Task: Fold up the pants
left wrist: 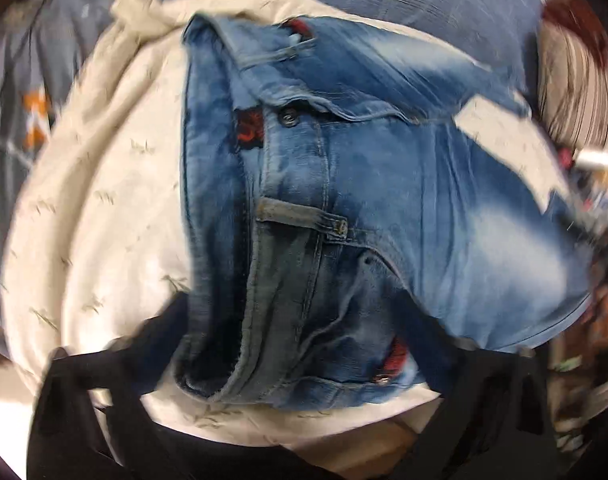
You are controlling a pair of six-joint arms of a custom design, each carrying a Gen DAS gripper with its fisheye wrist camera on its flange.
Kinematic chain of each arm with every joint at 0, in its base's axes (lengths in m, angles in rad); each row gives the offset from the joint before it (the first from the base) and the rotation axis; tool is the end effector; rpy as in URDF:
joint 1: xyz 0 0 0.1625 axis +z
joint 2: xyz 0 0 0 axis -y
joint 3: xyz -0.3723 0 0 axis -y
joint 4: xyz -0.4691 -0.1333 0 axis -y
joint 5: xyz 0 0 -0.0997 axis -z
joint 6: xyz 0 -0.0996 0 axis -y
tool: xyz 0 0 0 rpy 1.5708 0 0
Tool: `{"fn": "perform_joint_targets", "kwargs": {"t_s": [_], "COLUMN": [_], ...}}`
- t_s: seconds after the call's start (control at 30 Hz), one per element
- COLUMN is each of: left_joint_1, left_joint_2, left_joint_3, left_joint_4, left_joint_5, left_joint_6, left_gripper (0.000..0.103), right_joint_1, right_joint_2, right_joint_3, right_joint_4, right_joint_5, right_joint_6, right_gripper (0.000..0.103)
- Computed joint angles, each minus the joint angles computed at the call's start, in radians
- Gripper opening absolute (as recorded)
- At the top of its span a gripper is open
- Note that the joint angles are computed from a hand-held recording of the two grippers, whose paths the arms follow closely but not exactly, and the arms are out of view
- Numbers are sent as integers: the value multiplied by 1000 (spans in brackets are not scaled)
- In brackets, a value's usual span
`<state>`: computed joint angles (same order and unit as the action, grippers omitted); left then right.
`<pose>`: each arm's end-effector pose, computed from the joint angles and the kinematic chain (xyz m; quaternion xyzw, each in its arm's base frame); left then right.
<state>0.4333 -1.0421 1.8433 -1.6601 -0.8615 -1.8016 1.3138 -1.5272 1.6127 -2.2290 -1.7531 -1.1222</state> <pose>-0.4072 -0.4067 0.0247 -0.1721 0.8704 -0.2908 0.3580 -0.0463 -0.6294 0.4661 0.3772 -0.8781 0.1615 0.2463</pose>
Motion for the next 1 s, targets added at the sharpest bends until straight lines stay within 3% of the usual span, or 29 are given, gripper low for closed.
{"fn": "perform_joint_targets", "kwargs": {"t_s": [0.07, 0.1, 0.17, 0.23, 0.27, 0.37, 0.4, 0.5, 0.53, 0.57, 0.6, 0.67, 0.7, 0.83, 0.9, 1.0], "left_joint_1": [1, -4, -14, -12, -2, 32, 29, 0, -12, -22, -29, -45, -42, -4, 2, -20], "left_joint_2": [31, 28, 11, 18, 27, 41, 42, 18, -1, -16, -33, -39, -26, 56, 84, 59], "left_joint_3": [-59, -67, -60, -66, -67, -54, -57, -48, -36, -24, -9, 10, 0, -68, -98, -116], "left_joint_4": [78, 98, 106, 132, 132, 68, 75, 66, 46, 25, -4, -55, -56, -8, 6, 98], "left_joint_5": [-24, -18, -5, -9, -25, -77, -70, -51, -40, -32, -19, 25, 36, -33, -50, 19], "left_joint_6": [-4, -17, -44, -73, -82, -70, -77, -70, -67, -64, -59, -62, -59, 14, 52, 2], "left_gripper": [40, 34, 33, 33, 33, 36, 36, 36, 36, 43, 55, 65, 65, 65, 64, 64], "right_joint_1": [-1, -6, -26, -45, -56, -71, -79, -131, -155, -175, -180, -185, -181, -142, -128, -104], "right_joint_2": [-42, -57, -54, -4, 37, 111, 113, 92, 85, 73, 66, 58, 64, 65, 46, 27], "right_joint_3": [9, 3, -43, -112, -153, -212, -216, -268, -287, -287, -279, -262, -262, -195, -153, -144], "right_joint_4": [-28, -46, -69, -92, -91, -38, -25, 95, 130, 130, 111, 94, 87, -26, -108, -123], "right_joint_5": [64, 103, 168, 152, 108, -12, -13, 148, 216, 264, 273, 233, 208, 32, 51, 168], "right_joint_6": [-39, -39, 33, 126, 171, 236, 247, 340, 381, 414, 428, 399, 383, 319, 312, 316], "right_gripper": [19, 19, 19, 19, 19, 23, 25, 37, 57, 75, 78, 78, 78, 72, 71, 72]}}
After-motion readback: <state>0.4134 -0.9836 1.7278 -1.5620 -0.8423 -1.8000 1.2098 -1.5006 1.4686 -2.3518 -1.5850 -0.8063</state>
